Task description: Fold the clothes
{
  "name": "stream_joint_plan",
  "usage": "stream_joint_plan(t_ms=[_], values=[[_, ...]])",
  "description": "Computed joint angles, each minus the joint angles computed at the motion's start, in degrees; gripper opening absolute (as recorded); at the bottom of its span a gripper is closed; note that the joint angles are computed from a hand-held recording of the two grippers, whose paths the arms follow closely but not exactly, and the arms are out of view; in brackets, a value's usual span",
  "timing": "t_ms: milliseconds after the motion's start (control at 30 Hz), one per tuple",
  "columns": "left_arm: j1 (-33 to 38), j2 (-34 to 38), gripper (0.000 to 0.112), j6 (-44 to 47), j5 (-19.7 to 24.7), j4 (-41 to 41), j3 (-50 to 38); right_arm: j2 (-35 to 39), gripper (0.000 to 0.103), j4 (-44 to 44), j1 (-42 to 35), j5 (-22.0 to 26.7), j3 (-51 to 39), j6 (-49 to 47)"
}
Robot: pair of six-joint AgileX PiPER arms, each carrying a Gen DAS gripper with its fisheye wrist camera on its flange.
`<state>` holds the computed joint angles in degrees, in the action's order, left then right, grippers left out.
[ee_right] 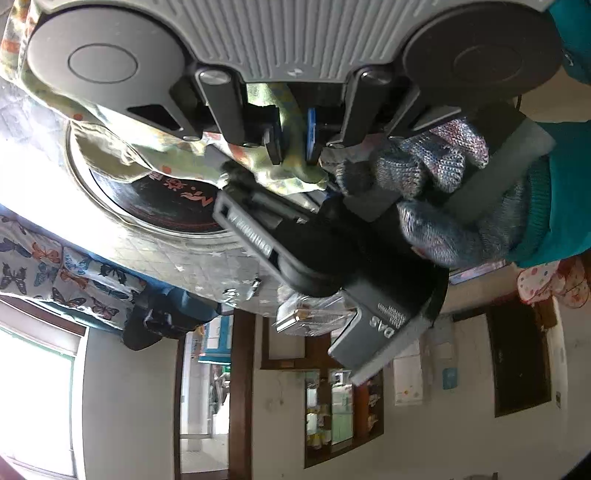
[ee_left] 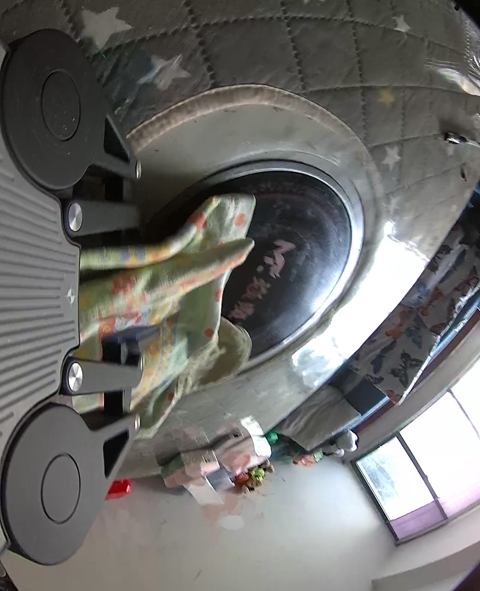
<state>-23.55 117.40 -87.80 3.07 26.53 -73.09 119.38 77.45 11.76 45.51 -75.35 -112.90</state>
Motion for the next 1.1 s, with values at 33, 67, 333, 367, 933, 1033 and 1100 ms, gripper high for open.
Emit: stream_joint_plan(t_ms=[33, 67, 333, 367, 933, 1033, 1100], values=[[0.1, 0.2, 0.022, 2.8, 0.4, -2.5, -0.2, 0.2, 0.013, -0.5, -0.4, 0.6, -0.4, 0.8], [0.2, 0.3, 0.021, 3.4, 0.4, -3.0, 0.0, 0.4, 0.016, -0.9, -0.8, 1.2, -0.8, 1.5], [0.2, -0.5, 0.017, -2.0, 0.1, 3.1, 1.5, 2.1, 0.034, 1.0, -6.3, -2.7, -3.5, 5.3], [0.2, -0.5, 0.017, -1.3, 0.1, 2.4, 1.5, 3.4, 0.037, 0.5, -7.0, -4.4, -5.6, 7.7], [-0.2, 0.2, 0.017, 2.3, 2.4, 0.0, -0.4, 18.8, 0.057, -10.4, -13.9, -14.3, -25.6, 34.1], [-0.4, 0.4, 0.017, 2.0, 3.3, 1.0, -1.0, 17.8, 0.051, -8.4, -12.8, -14.6, -23.7, 31.7], [-0.6, 0.5, 0.017, 0.5, 3.9, 3.1, -1.5, 17.3, 0.037, -7.3, -12.1, -14.7, -22.7, 29.9]])
